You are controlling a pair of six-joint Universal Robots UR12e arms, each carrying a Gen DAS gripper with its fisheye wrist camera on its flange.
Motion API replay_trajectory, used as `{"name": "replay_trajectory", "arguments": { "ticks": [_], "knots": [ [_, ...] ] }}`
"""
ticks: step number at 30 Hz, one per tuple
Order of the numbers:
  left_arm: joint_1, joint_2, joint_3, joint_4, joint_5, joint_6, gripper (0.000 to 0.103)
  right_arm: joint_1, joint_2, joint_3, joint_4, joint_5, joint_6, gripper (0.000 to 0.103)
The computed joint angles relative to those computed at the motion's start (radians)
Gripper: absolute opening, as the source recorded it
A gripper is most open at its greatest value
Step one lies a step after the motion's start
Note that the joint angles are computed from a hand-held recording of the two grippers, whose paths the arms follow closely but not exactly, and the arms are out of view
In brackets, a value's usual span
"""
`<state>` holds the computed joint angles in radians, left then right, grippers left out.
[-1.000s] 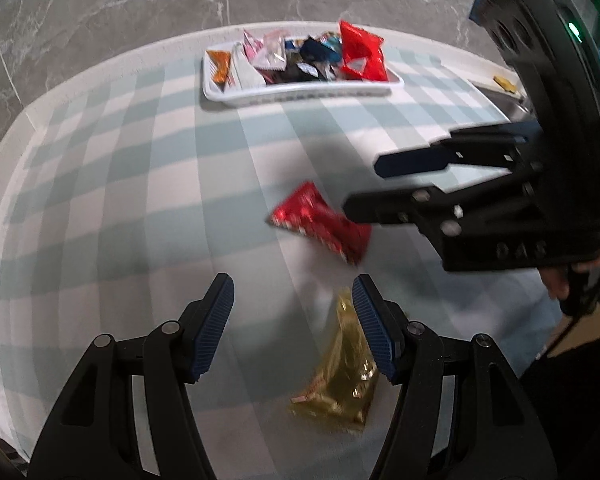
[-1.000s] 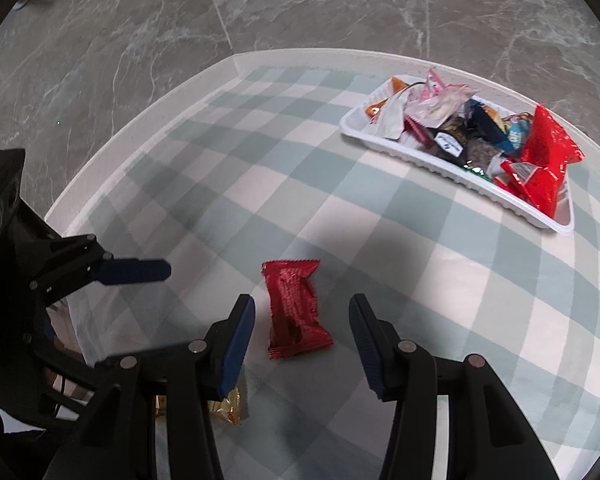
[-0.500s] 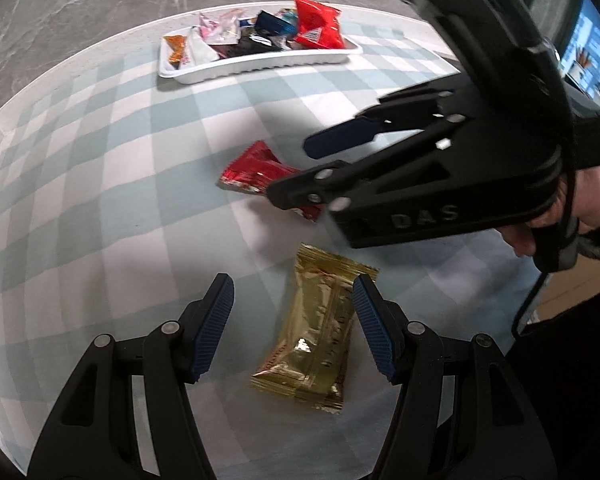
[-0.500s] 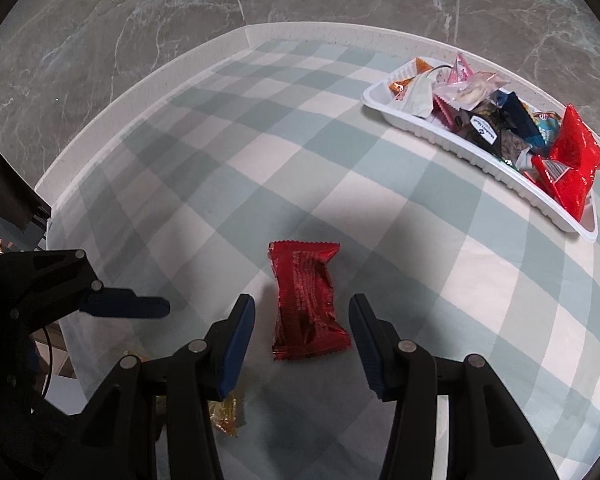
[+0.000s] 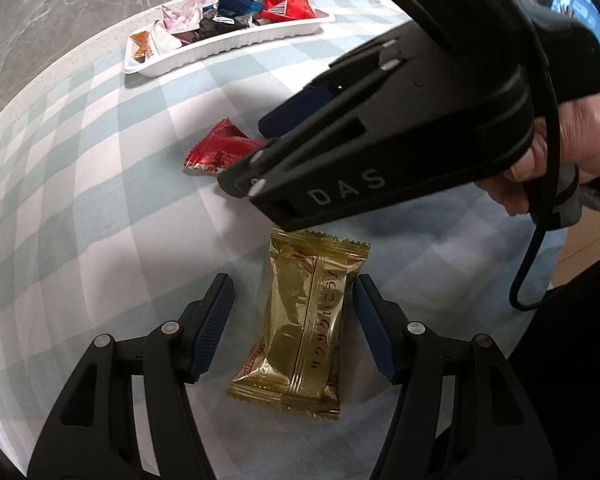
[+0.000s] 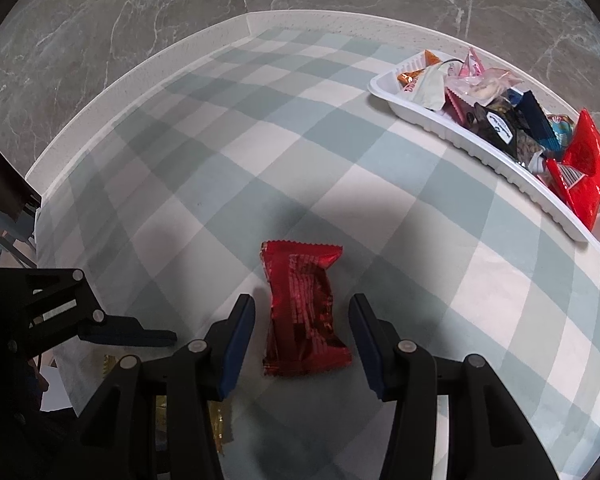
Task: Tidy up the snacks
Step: 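Grasp the small red packet with the right gripper while the left grasps the gold-wrapped cake, then lift and carry the red packet and gold cake over the tray with both grippers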
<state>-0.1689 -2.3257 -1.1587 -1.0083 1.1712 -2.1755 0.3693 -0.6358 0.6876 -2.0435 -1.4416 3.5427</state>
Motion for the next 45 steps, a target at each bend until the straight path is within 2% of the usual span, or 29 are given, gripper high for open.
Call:
{"name": "replay_trajectory", "arguments": {
  "ticks": [13, 16, 20, 23, 25, 27, 32, 45],
  "knots": [
    [0.002, 0.003, -0.017, 0.032, -0.013, 0.019, 0.064, 0.005, 0.018, -0.033, 0.029, -0.028, -0.064, 0.053],
    [0.004, 0.005, -0.023, 0.039, -0.02, 0.021, 0.064, 0.007, 0.019, -0.038, 0.037, -0.039, -0.077, 0.048],
    [0.008, 0.011, -0.034, 0.048, -0.028, 0.026, 0.064, 0.006, 0.018, -0.037, 0.04, -0.049, -0.088, 0.034],
    [0.009, 0.012, -0.038, 0.048, -0.031, 0.029, 0.063, 0.003, 0.012, -0.023, 0.027, -0.041, -0.083, 0.032],
    [0.01, 0.015, -0.04, 0.046, -0.035, 0.03, 0.06, 0.002, 0.007, -0.012, 0.016, -0.036, -0.075, 0.031],
    [0.011, 0.016, -0.043, 0.051, -0.042, 0.032, 0.046, -0.001, 0.0, 0.003, 0.001, -0.026, -0.063, 0.03],
    [0.01, 0.016, -0.04, 0.05, -0.044, 0.019, 0.031, -0.009, -0.02, 0.045, -0.038, 0.005, -0.024, 0.029],
    [0.013, -0.002, 0.003, 0.003, -0.065, -0.03, 0.029, -0.025, -0.078, 0.151, -0.125, 0.023, 0.069, 0.029]
  ]
}}
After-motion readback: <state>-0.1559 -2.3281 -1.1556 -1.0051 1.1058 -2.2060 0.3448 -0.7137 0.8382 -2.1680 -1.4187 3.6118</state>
